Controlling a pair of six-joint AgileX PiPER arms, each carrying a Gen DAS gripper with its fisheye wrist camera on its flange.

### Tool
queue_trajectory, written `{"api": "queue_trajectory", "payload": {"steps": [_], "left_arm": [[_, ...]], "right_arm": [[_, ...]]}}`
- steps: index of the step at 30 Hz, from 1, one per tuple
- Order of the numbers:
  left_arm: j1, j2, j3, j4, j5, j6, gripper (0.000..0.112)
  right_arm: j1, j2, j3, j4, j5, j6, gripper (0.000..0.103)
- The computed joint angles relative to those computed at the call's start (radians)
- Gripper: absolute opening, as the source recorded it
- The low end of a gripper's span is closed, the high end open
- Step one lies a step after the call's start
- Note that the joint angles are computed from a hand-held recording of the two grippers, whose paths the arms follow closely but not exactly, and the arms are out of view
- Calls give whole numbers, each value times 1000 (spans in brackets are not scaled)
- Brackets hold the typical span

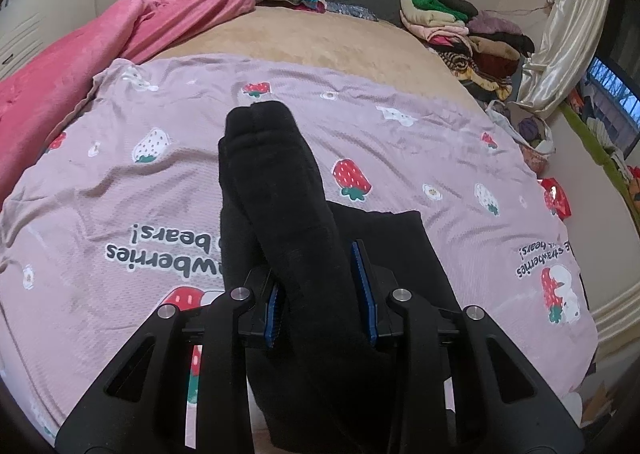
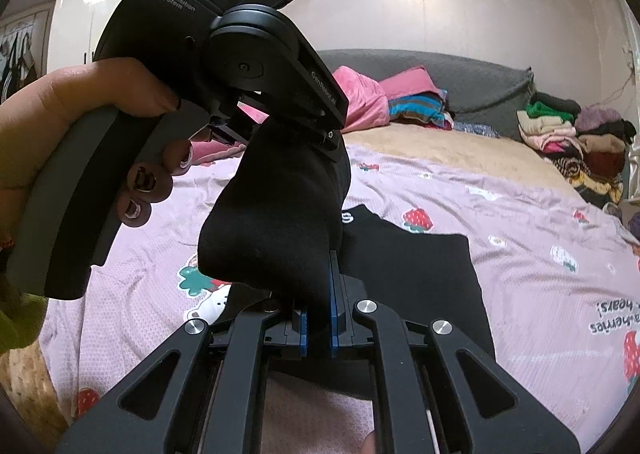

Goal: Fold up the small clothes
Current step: 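Fold the lifted shirt half over onto the rest with the right tool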

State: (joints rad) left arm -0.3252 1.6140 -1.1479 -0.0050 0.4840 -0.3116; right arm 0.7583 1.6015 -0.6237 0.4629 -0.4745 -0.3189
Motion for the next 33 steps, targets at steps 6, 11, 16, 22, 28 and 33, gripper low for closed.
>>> {"api": "queue_trajectory", "payload": {"steps": [6, 11, 16, 22, 28, 33], "left_arm": [[-19, 53, -39, 0, 13, -2, 24], [-40, 108, -82, 15, 29, -15, 25], [-55, 163, -119, 14, 34, -19, 28], [-92, 242, -184, 41, 57, -36, 30], [-125, 310, -258, 72, 96, -59, 34], [-147, 355, -320, 94, 136, -78, 37]], "right_arm": [[-56, 9, 5, -131, 34, 188, 7], [-131, 34, 9, -369, 51, 472, 7], [-197, 61, 8, -584, 49, 711, 7], [-271, 96, 11, -814, 26, 982, 7], [-308, 108, 17, -897, 13, 1082, 9], [-327, 105, 26, -938, 19, 1143, 15]]}}
